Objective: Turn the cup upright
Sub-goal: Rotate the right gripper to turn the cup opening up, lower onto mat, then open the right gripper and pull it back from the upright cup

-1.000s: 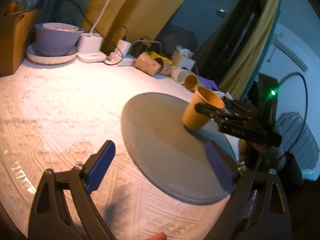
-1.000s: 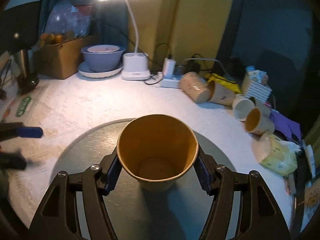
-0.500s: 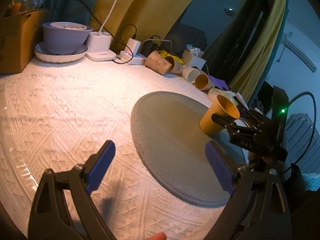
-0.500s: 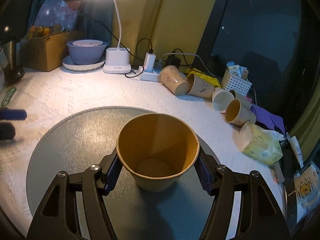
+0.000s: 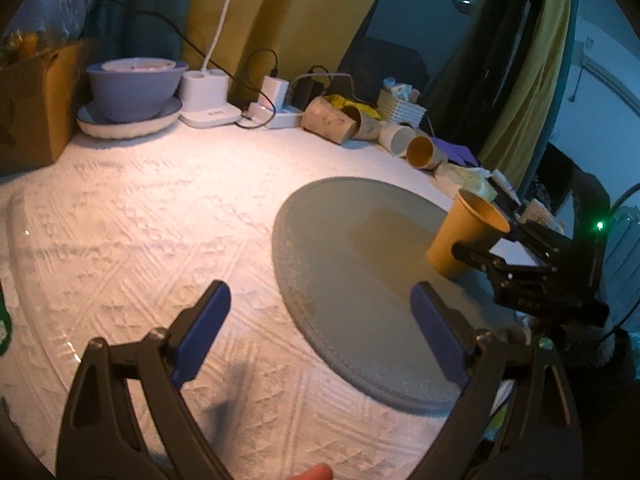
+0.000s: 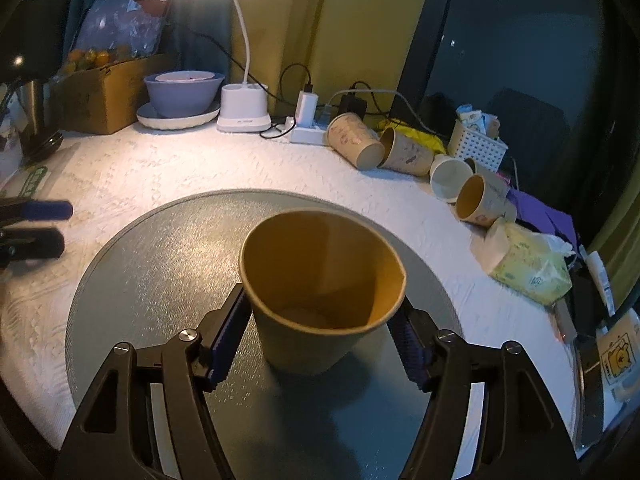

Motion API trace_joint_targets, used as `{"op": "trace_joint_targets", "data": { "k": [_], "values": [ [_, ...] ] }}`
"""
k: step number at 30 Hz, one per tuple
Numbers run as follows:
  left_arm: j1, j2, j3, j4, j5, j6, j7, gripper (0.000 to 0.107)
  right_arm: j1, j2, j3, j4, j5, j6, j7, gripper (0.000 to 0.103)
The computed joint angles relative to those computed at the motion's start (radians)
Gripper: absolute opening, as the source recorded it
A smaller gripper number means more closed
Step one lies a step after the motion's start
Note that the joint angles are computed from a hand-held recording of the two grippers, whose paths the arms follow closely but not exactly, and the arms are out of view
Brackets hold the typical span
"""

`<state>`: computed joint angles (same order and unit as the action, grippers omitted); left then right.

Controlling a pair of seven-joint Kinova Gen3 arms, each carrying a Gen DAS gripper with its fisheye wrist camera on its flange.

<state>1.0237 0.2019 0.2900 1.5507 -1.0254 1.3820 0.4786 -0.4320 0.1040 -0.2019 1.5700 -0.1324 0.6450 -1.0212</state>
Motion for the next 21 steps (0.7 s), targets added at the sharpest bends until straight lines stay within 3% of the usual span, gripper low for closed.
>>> {"op": "trace_joint_targets", "data": {
  "k": [6, 11, 13, 21],
  "values": [
    [0.035, 0.044, -0.012, -0.067, -0.021, 0.082, -0.044, 0.092, 0.023, -0.017, 0.004, 0.01, -0.058, 0.025, 0.027, 0.07],
    [0.058, 0.066, -0.03, -0.111, -0.033, 0.094, -0.084, 0.092, 0.042, -0.037, 0.012, 0.034, -0.111, 0.034, 0.043, 0.072],
    [0.066, 0.072, -0.037, -0.128, -0.034, 0.095, -0.098, 0.092, 0.048, -0.045, 0.015, 0.041, -0.13, 0.037, 0.049, 0.082],
    [0.122, 0.111, -0.061, -0.213, -0.06, 0.14, -0.149, 0.092, 0.067, -0.107, 0.036, 0.068, -0.208, 0.055, 0.075, 0.082]
  ]
}}
